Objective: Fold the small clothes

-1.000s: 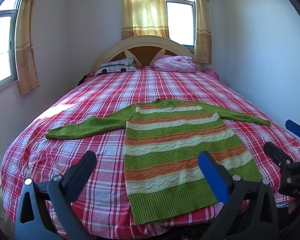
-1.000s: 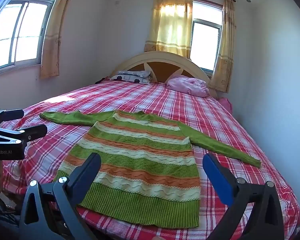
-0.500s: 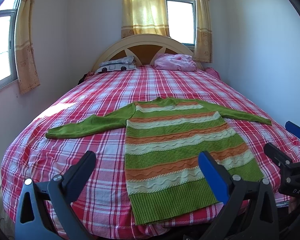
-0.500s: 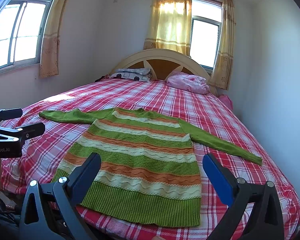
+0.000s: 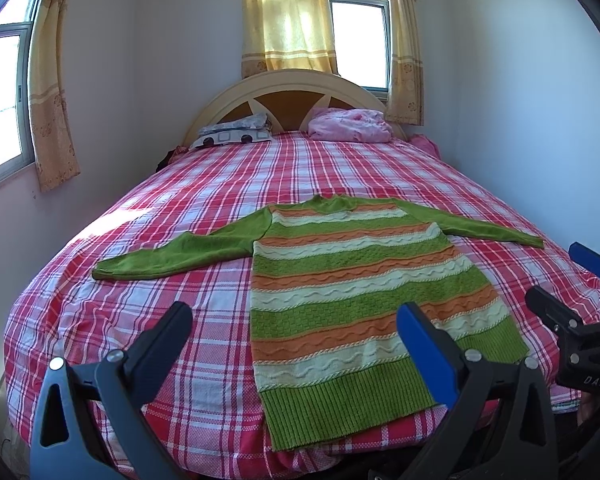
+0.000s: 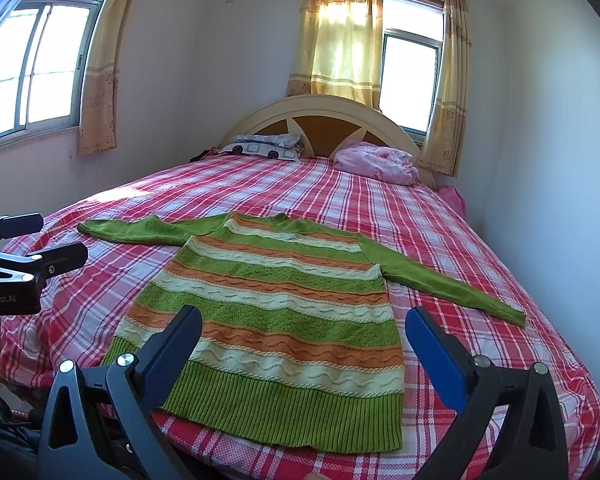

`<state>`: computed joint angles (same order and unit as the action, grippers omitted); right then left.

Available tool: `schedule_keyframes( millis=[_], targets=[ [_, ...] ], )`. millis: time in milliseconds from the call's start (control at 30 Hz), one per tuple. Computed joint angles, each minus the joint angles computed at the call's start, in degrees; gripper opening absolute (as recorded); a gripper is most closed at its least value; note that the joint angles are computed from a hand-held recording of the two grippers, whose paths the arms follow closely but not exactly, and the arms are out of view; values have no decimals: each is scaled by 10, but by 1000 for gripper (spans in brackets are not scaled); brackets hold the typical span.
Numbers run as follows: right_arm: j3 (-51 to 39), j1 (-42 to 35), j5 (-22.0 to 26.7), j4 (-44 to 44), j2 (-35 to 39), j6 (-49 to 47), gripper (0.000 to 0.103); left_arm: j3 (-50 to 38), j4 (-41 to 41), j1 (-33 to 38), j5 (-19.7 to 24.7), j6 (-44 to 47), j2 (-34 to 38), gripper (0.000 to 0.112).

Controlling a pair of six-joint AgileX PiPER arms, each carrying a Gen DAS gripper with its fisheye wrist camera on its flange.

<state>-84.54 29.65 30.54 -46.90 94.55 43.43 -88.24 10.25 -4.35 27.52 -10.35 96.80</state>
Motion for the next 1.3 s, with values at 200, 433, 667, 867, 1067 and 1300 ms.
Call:
schedule_keyframes(
  millis=[200, 433, 667, 867, 1067, 1300],
  targets=[
    [-1, 0, 1, 3, 1, -3, 102, 4, 8, -2, -4, -5, -2, 103],
    [3, 0, 0, 3, -1, -3, 102, 5, 12, -3, -4, -9, -2, 103],
    [4, 0, 0, 7, -1, -5, 102, 2, 17, -3, -4, -11, 0, 103],
    [2, -3, -1, 15, 2, -13, 102, 0, 13, -2, -2, -6, 1, 103],
    [-3, -4, 1, 23, 6, -21, 102, -1, 13, -1, -1, -2, 2, 103],
    [-10, -6, 7, 35, 11, -29, 102, 0, 15, -1, 0, -1, 4, 103]
  ],
)
